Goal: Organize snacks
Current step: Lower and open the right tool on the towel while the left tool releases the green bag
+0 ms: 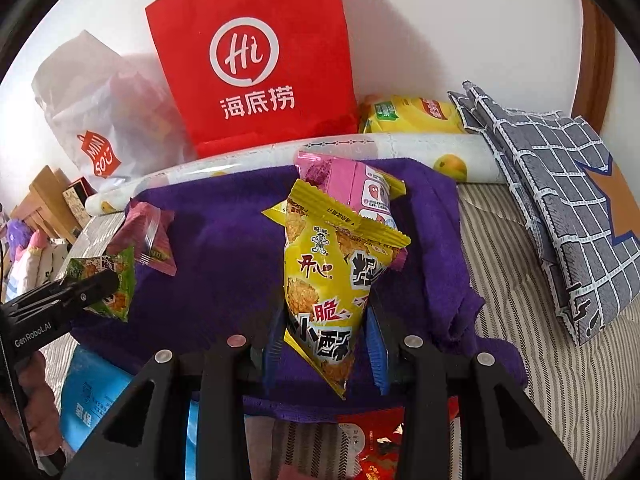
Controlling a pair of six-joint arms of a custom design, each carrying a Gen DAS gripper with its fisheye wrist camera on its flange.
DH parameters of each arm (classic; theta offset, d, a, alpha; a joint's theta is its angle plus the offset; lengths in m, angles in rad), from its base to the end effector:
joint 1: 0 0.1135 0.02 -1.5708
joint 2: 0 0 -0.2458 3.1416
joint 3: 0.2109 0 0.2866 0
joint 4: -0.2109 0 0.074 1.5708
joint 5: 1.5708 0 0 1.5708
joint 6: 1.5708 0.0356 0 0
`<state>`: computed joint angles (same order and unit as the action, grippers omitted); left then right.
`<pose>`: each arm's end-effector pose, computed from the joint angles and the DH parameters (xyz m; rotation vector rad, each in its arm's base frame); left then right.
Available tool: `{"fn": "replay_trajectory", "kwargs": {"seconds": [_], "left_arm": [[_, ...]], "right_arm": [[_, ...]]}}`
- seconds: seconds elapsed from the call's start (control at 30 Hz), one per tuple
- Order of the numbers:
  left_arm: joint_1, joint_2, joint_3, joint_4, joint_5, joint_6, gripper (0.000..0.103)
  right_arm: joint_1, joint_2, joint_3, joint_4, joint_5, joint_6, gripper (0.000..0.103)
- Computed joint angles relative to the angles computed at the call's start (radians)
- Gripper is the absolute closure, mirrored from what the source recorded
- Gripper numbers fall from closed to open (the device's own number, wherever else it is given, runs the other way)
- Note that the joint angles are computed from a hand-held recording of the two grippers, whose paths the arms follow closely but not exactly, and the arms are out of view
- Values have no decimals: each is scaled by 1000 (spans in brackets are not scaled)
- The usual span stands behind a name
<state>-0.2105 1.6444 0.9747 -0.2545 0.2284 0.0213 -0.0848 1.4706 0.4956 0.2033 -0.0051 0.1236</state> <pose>0.3509 -0.0832 0.1450 0.3839 2.4677 -0.3640 0.2799 -0.0236 0.0833 0.2412 2.3302 0.0252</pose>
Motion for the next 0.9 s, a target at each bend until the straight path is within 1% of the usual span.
{"fn": "replay_trajectory", "kwargs": {"seconds": [0.47, 0.5, 0.53, 0.6, 0.7, 0.9], "left_arm": [[3, 34, 30, -26, -5, 3, 60], [3, 36, 32, -28, -5, 3, 60], [3, 37, 33, -30, -5, 3, 60], [4, 37, 34, -29, -1, 4, 60], [4, 36, 34, -31, 0, 7, 60], [0, 33, 32, -34, 1, 17, 60]], "right_arm": [[8, 16, 18, -22, 8, 4, 65], [6, 17, 19, -25, 3, 5, 63], [6, 17, 18, -24, 2, 6, 58], [9, 11, 11, -14, 11, 7, 54], [10, 0, 6, -13, 3, 6, 53], [11, -35, -16, 0, -4, 7, 45]]}}
